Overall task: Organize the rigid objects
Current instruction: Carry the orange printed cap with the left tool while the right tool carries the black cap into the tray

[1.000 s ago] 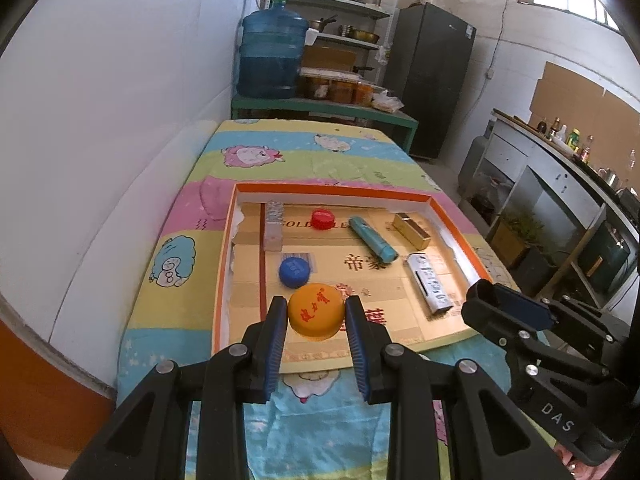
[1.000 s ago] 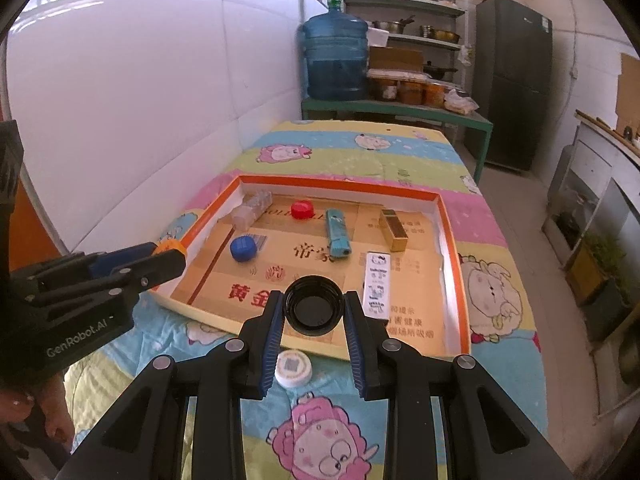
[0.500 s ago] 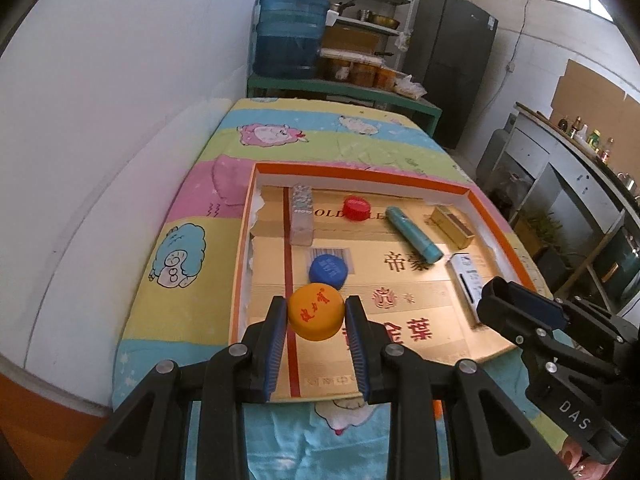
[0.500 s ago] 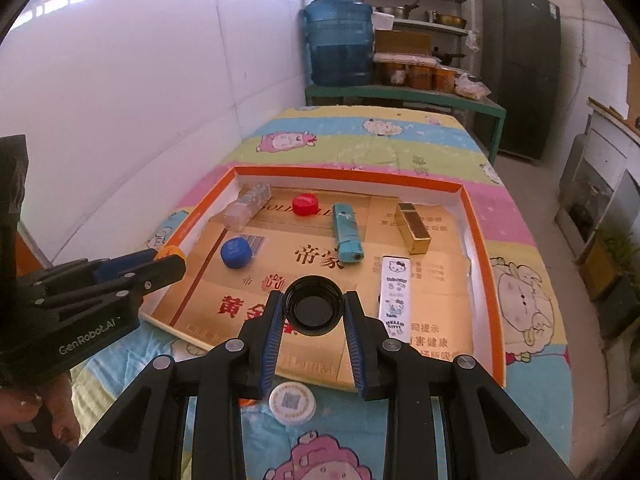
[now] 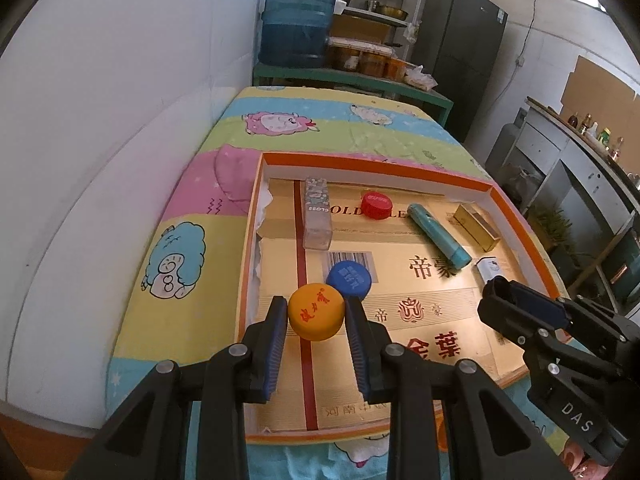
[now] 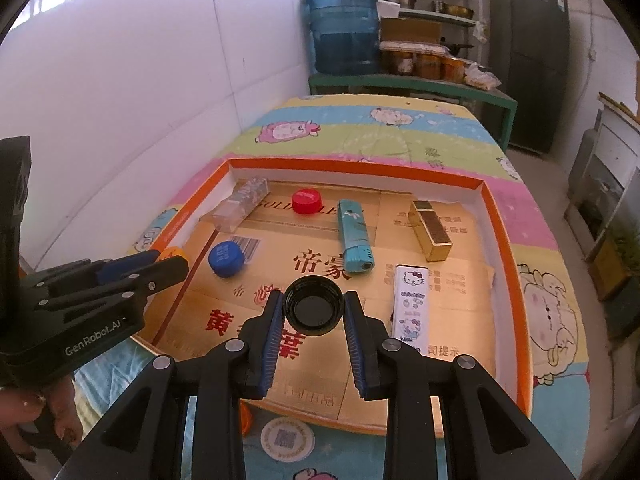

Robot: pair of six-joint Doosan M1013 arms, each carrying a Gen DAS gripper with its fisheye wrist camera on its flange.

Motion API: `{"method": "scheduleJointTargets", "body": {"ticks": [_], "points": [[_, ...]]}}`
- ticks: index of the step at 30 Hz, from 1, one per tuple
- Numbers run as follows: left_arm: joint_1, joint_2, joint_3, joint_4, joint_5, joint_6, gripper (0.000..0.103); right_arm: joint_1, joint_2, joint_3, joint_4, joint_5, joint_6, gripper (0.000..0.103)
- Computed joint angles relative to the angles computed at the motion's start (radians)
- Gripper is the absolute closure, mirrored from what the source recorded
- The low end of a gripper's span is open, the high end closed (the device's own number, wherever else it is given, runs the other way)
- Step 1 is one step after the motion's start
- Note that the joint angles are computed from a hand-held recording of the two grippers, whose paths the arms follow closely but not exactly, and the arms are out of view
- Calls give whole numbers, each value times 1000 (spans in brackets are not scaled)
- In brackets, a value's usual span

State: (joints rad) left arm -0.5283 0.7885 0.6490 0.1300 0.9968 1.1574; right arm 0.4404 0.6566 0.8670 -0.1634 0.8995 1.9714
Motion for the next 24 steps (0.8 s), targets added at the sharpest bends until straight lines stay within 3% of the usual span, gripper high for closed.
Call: {"method": "scheduleJointTargets", "body": {"ticks": [24], "points": [[0,21,-16,10,1,17,73,-14,43,-44,40,47,-26,73]]}}
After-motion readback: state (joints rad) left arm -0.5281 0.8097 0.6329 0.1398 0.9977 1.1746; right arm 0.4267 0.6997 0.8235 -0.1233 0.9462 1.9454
